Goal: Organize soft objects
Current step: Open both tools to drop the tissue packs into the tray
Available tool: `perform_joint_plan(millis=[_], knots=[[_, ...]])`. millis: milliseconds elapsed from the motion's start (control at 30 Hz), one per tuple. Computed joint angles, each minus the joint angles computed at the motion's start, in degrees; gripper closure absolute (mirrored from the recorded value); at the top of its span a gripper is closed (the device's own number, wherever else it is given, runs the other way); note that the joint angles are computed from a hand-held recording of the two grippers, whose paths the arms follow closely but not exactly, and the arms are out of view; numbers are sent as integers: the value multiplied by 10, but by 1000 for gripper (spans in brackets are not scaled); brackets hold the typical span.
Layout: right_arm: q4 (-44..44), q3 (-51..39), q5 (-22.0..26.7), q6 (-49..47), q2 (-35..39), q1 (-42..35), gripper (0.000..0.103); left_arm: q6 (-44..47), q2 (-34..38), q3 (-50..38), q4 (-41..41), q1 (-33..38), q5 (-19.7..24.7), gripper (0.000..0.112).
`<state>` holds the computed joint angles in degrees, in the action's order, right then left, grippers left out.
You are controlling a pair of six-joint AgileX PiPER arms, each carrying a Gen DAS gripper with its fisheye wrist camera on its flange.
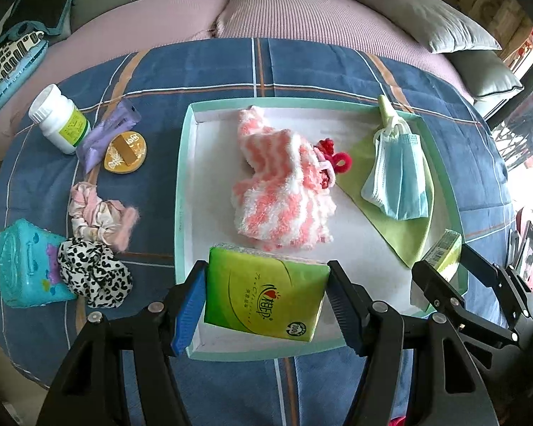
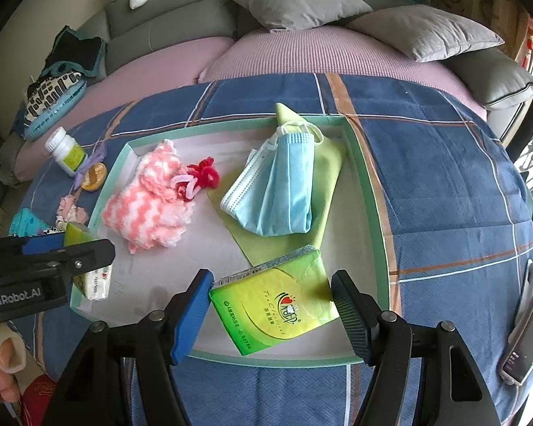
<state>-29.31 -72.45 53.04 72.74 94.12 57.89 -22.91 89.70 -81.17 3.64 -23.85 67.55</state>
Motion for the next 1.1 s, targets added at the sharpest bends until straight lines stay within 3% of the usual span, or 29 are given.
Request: perform_joint_plan(millis=[1100], knots=[[-7,-47,39,-23,28,16,31,4,-22,12,10,18,-18,42]])
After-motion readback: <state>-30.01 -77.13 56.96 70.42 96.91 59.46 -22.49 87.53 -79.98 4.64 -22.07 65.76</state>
